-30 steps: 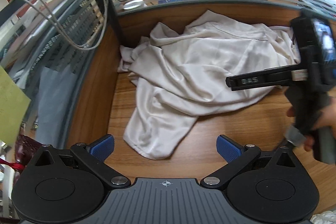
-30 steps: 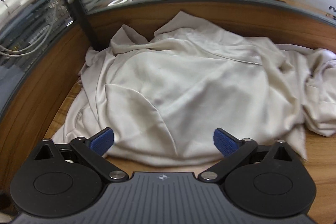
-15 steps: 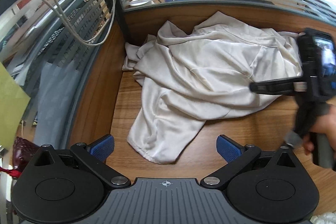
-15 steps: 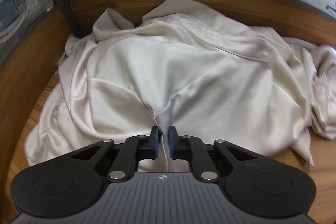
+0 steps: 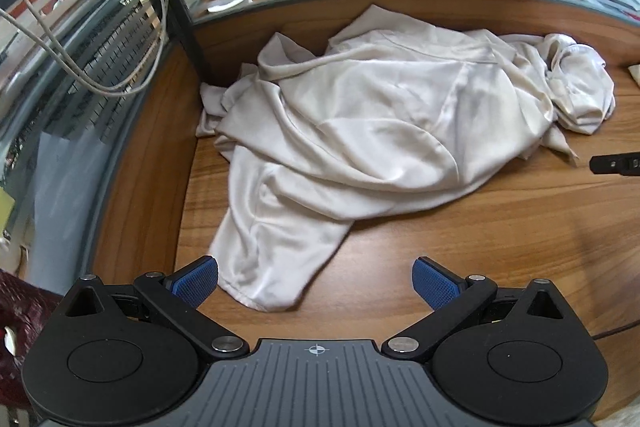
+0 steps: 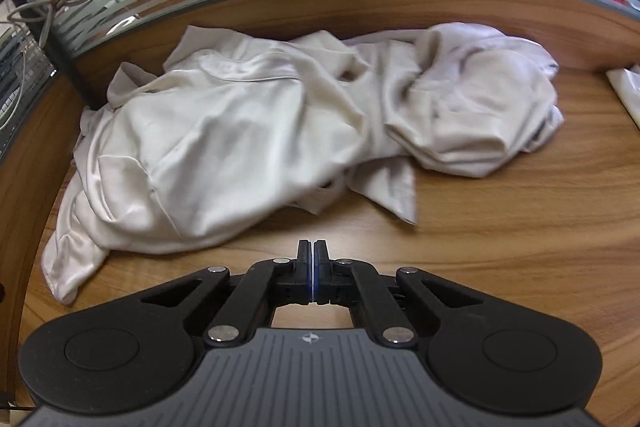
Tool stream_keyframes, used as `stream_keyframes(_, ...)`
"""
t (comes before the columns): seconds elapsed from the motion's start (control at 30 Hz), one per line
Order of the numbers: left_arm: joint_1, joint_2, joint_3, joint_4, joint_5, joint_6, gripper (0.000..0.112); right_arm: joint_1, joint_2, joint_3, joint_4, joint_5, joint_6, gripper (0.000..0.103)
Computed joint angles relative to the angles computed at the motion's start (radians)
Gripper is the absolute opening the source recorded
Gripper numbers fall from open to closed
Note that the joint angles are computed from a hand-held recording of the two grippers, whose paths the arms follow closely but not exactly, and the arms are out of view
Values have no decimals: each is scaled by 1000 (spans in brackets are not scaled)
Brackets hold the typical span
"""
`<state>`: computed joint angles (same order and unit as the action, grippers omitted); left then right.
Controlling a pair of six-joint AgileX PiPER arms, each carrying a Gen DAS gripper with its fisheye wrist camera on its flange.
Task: Fold clothes
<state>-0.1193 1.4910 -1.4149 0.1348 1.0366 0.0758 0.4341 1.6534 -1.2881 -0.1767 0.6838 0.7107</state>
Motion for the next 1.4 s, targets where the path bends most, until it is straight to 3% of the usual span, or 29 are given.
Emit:
stream_keyframes(0.13,2,-15,25,-18,-1,-25,103,-14,-13,13,52,-16,-66,8)
stream_keyframes(0.2,11,-19,30,-30,-2,-19,103,-11,1,-5,70,-25,-88,31)
stream_keyframes(0.3,31,-24,35,-42,-19,16,103,13,54,-70,88,-36,-104,52)
stream_keyframes(0.47,81,-12,22,-85,-31,87,103,64,188,-236,94,-24,-103,68)
stream_keyframes(0.57,112,-1,15,-111,-35,133,103,91,279,-353,84,-1,-89,70)
stream_keyframes(0.73,157,17,-6,-152,-27,203,103,119,426,-530,87,46,-81,69)
stream_keyframes(0.83,173,29,-19,-162,-24,232,103,132,518,-656,87,100,-98,61)
stream_keyframes(0.93,180,39,-25,-161,-26,247,103,146,623,-817,55,207,-90,38)
stream_keyframes(1.0,183,45,-30,-157,-25,245,103,148,649,-855,41,237,-73,7)
stream_keyframes(1.03,185,48,-33,-157,-25,241,103,149,658,-865,34,244,-65,5)
stream_keyframes(1.4,144,67,-35,-124,-32,151,103,138,263,-295,-121,61,129,2)
